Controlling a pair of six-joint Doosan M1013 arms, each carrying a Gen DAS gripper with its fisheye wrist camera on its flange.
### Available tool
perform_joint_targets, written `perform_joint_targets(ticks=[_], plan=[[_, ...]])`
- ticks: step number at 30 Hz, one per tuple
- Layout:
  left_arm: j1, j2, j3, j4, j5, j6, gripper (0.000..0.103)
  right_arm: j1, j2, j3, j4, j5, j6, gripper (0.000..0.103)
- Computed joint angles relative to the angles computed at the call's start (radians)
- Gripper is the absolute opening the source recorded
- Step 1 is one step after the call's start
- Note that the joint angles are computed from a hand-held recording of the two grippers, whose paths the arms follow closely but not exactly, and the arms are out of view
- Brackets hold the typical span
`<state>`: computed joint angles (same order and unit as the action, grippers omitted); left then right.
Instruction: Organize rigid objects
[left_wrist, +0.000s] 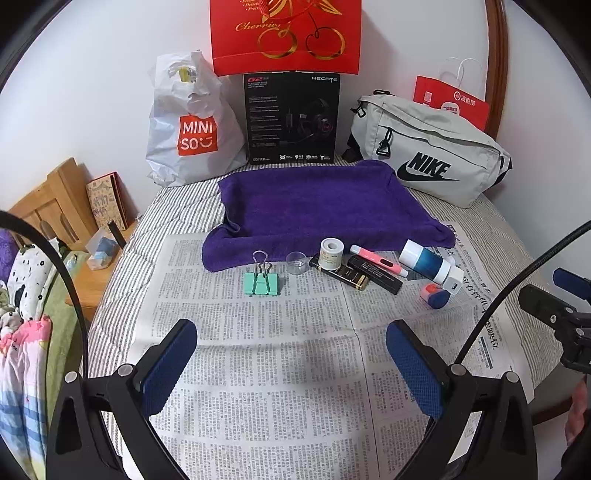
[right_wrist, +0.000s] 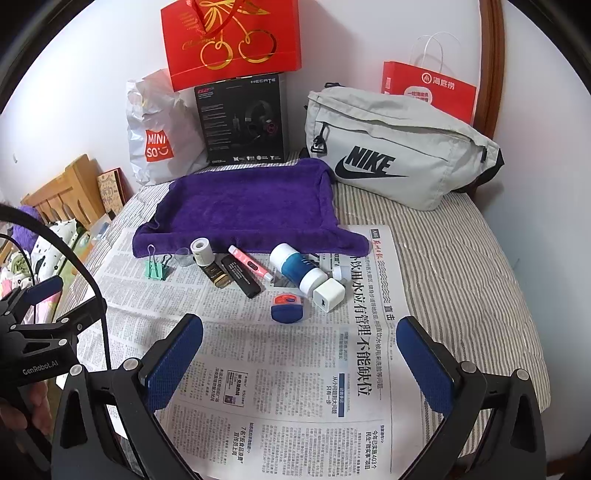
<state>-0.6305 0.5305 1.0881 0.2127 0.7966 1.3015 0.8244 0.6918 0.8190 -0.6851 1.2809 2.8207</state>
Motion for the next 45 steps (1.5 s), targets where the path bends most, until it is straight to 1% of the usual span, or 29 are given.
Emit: perform_joint_targets(ticks=[4, 10, 18, 23, 30, 45], plan=[[-0.002, -0.001, 0.002, -0.001, 0.0, 0.0, 0.103, -0.002, 0.003, -0.006, 0.001, 0.013, -0.006, 0.103], [-0.003, -0.003, 0.006, 0.002, -0.001, 0.005, 0.103, -0.003, -0.001, 0.001, 0.001, 0.006, -0.009, 0.103], [-0.001, -0.006, 0.01, -0.001, -0.007, 0.004, 0.103, -0.003, 0.01, -0.016, 0.009, 0.013, -0.024, 0.103], [-0.002, -0.005, 0.007, 0.001, -0.001, 0.002, 0.103, -0.002, 0.006, -0.009, 0.013, -0.001, -0.014, 0.103], [0.003, -0.007, 0.003, -0.009, -0.003, 0.003, 0.103, -0.001, 0.015, -0.026, 0.012, 0.014, -0.03, 0.103], [0.005, -0.007, 0.005, -0.019, -0.008, 0.012, 0.103, -0.001, 0.007, -0.016, 0.005, 0.01, -0.019, 0.103]])
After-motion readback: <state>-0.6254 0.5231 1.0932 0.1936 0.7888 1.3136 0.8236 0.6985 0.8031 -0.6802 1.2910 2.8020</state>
